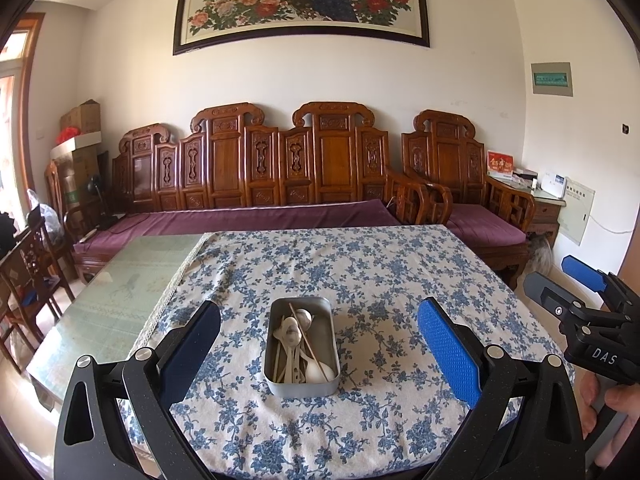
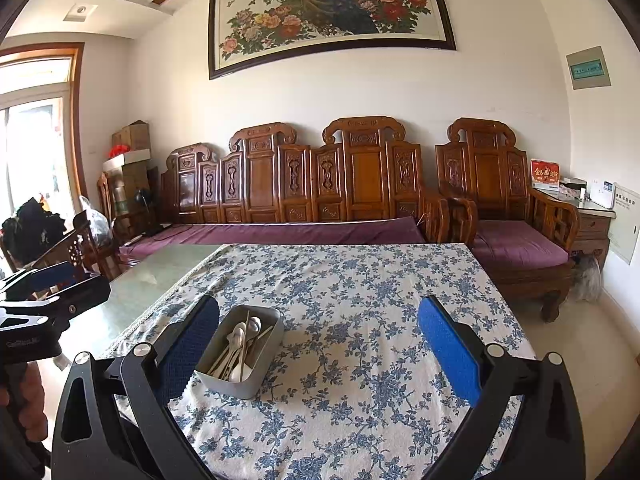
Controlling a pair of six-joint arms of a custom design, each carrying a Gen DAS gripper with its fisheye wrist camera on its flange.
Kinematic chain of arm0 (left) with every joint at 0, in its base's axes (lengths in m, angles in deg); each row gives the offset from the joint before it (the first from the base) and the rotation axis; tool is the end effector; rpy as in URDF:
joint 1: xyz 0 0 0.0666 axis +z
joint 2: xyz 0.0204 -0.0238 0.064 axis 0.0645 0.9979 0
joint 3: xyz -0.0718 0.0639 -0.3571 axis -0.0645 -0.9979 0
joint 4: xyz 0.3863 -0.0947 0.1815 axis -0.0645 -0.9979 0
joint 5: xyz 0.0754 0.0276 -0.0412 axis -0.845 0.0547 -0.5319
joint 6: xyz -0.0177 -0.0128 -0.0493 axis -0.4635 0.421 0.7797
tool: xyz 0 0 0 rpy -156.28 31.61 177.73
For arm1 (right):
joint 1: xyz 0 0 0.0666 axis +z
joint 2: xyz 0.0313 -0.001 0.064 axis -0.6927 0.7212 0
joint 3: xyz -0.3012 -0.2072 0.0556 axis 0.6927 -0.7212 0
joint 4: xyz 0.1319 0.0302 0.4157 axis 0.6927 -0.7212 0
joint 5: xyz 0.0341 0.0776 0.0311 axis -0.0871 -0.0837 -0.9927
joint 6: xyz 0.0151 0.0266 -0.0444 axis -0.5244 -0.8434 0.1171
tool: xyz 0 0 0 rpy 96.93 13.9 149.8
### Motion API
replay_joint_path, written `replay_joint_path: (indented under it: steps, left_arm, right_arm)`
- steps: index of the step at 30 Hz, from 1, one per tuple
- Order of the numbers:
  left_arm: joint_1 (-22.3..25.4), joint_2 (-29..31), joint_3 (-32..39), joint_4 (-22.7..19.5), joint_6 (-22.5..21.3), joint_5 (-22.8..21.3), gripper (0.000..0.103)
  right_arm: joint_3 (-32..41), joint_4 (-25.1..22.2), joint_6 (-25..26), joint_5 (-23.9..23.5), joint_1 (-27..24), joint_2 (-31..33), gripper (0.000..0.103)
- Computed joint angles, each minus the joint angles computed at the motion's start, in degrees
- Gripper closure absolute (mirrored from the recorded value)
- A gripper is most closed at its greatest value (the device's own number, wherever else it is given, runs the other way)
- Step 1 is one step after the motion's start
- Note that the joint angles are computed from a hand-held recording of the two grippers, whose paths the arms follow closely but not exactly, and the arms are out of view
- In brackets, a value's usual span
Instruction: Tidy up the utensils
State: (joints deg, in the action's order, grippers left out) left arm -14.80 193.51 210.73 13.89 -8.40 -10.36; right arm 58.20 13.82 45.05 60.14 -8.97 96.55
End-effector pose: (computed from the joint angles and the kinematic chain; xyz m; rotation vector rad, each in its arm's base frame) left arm 0.5629 -0.1970 0.7003 0.5865 1.9574 -0.3490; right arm 0.4672 0.2939 0.6850 0.3560 1.9111 -0.1171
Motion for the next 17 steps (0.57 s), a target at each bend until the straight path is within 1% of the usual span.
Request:
replay_joint_path:
  steps: [17]
  left_arm:
    - [-0.1,-0.4,-0.6,0.2,-0.2,-0.1,0.008]
  right_arm:
    - [-0.1,0.0,0.0,-0.1,-0.1,-0.1,0.003]
